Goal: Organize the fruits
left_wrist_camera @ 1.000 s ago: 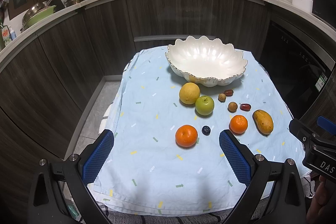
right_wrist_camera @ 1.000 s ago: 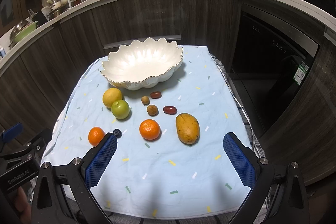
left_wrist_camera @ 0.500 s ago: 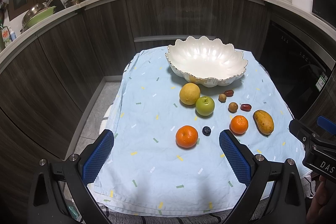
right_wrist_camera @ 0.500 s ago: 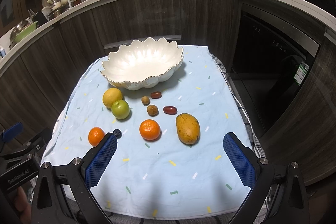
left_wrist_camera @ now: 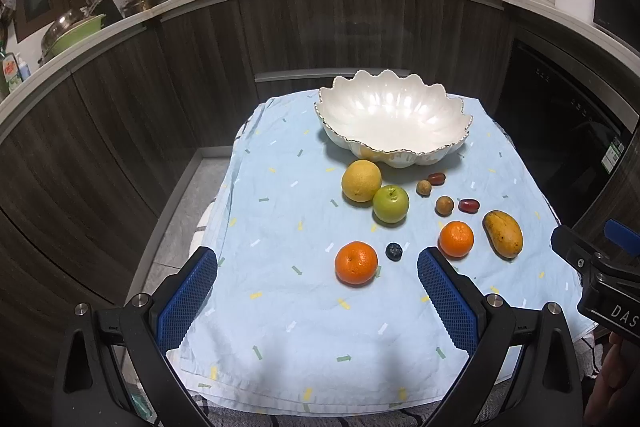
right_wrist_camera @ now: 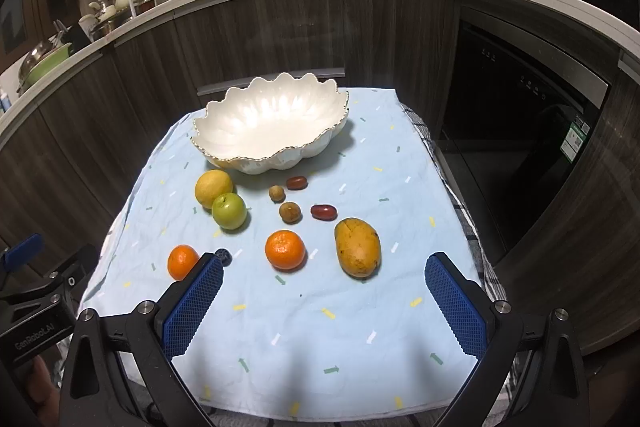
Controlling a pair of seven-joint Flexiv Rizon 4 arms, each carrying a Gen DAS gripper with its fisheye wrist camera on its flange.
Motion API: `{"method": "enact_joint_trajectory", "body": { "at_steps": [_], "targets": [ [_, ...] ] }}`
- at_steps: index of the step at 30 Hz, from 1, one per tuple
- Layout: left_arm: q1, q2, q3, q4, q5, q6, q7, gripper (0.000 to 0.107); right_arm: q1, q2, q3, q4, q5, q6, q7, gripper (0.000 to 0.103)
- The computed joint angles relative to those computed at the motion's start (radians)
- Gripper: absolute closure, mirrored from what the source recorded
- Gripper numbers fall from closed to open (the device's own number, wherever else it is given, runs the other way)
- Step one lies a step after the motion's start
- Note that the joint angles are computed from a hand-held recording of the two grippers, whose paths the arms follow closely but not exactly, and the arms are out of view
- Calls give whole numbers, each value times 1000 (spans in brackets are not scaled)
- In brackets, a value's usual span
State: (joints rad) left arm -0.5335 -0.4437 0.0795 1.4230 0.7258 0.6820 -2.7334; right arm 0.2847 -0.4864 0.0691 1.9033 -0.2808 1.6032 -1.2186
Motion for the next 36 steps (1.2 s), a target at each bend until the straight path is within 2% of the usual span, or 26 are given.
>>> {"method": "enact_joint_trajectory", "body": {
  "at_steps": [5,11,23,28,36],
  "targets": [
    [2,-14,2,-13,7,-2,16,5,34,-13,-51,-5,-10,17,16,1],
    [14,-40,3,-26,-15,17,48,5,18,-38,-29,-31,-15,6,4,1],
    [32,-108,26,-53,-68,82,122,5,40,-96,-54,-88,-30,-5,-3,1],
    [40,-143,36,-67,-106,109,159,5,65,-127,-89,-114,-40,-6,5,1],
    [48,-191,52,-79,-167,140,210,10,73,-172,-100,-158,-54,-27,5,5]
  ]
}}
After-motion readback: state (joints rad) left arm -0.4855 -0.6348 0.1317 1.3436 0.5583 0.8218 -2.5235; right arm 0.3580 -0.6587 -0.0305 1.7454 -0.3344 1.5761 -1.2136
